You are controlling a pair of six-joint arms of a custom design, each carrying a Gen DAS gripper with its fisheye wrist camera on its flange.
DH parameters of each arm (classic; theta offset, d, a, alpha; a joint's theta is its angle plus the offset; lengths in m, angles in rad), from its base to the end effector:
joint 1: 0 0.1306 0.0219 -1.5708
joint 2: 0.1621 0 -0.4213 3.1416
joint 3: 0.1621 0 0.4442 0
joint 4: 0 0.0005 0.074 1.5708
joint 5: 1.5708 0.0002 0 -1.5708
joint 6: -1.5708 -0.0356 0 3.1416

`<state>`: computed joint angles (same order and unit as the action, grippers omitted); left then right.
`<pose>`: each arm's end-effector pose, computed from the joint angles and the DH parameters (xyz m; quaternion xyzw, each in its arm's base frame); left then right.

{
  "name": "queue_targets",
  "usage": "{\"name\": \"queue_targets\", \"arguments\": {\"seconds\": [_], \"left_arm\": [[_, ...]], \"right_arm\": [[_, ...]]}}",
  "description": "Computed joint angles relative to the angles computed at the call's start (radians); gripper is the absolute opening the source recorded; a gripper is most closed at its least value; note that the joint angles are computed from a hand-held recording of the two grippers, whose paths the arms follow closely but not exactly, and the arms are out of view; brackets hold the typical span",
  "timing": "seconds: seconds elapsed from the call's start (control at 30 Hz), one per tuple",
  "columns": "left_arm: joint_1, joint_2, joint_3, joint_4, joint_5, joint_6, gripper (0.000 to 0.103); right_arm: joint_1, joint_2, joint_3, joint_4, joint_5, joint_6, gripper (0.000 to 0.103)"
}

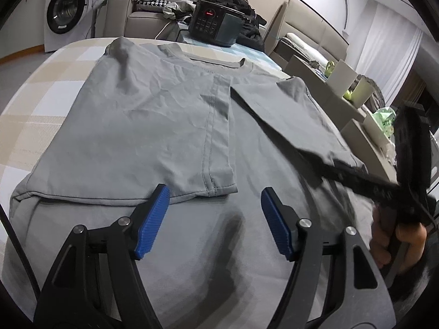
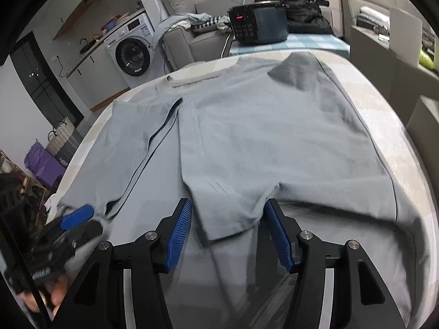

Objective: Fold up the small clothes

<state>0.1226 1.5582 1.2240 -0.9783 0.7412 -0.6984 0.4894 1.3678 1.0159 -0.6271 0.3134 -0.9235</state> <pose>0.5287 0.0404 0.3045 0.3072 0.8731 -0.2814 0.2534 0.4305 0.2163 0.3088 0.2479 0.9129 0.0734 0.3160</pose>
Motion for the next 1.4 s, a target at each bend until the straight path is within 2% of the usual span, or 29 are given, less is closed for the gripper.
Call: {"name": "queue_targets", "arguments": {"seconds": [0.07,0.13,0.23,0.3,0.33,0.43,0.47,0.53,0.57,0.6,0.7,0.83,0.93,1.03,1.1,1.13,1.2,1.23,1.27,1.33,1.4], "left_arm": [[0.004,-0.011,-0.008,0.005,-0.025,0.007,0.066],[0.027,-0.028,-0.014,-0.017,-0.036,-0.006,0.066],[0.101,-0.041,0.003,-0.108,0.03,-0.084,0.066],[0.169,-0.062,0.012,-0.131,0.043,-0.132,0.066],[0.194,-0.069,0.016,-0.133,0.041,-0.146,0.067],[0.285,-0.092,0.027,-0.124,0.021,-0.185,0.082],[0.315,-0.097,0.029,-0.121,0.02,-0.209,0.083],[0.369,-0.103,0.029,-0.125,-0.001,-0.259,0.089],[0.395,-0.101,0.031,-0.136,-0.009,-0.282,0.099],[0.422,-0.098,0.033,-0.147,-0.017,-0.3,0.103],[0.503,-0.087,0.031,-0.179,-0.015,-0.371,0.102],[0.552,-0.046,0.063,-0.285,-0.038,-0.483,0.102],[0.579,-0.014,0.087,-0.357,-0.081,-0.561,0.102],[0.614,0.005,0.091,-0.37,-0.14,-0.609,0.102],[0.653,0.026,0.102,-0.412,-0.157,-0.674,0.099],[0.666,0.033,0.105,-0.431,-0.165,-0.7,0.098],[0.695,0.052,0.113,-0.487,-0.169,-0.761,0.097],[0.71,0.078,0.129,-0.553,-0.167,-0.812,0.097],[0.719,0.093,0.135,-0.586,-0.17,-0.839,0.096],[0.73,0.112,0.137,-0.616,-0.174,-0.875,0.094],[0.725,0.125,0.138,-0.629,-0.217,-0.873,0.088]], "right_arm": [[0.029,-0.046,-0.039,-0.013,-0.008,-0.002,0.058],[0.066,-0.093,-0.07,-0.065,0.01,-0.021,0.058],[0.147,-0.193,-0.129,-0.168,0.07,-0.085,0.058],[0.209,-0.261,-0.161,-0.236,0.131,-0.147,0.059],[0.235,-0.289,-0.174,-0.263,0.156,-0.182,0.062],[0.342,-0.387,-0.22,-0.328,0.257,-0.313,0.073],[0.386,-0.411,-0.231,-0.35,0.3,-0.359,0.079],[0.456,-0.423,-0.235,-0.417,0.368,-0.451,0.089],[0.493,-0.419,-0.234,-0.459,0.398,-0.506,0.09],[0.525,-0.41,-0.231,-0.501,0.413,-0.562,0.091],[0.616,-0.402,-0.237,-0.562,0.441,-0.694,0.097],[0.71,-0.403,-0.251,-0.599,0.451,-0.826,0.098],[0.79,-0.381,-0.241,-0.701,0.44,-0.973,0.098],[0.88,-0.372,-0.25,-0.781,0.428,-1.148,0.099],[0.926,-0.379,-0.273,-0.784,0.411,-1.24,0.099],[0.933,-0.383,-0.282,-0.775,0.406,-1.251,0.098],[0.938,-0.397,-0.309,-0.742,0.387,-1.256,0.098],[0.94,-0.402,-0.318,-0.731,0.383,-1.259,0.098],[0.936,-0.412,-0.332,-0.705,0.383,-1.253,0.098],[0.935,-0.428,-0.353,-0.667,0.395,-1.252,0.098],[0.937,-0.43,-0.361,-0.65,0.409,-1.254,0.098]]}}
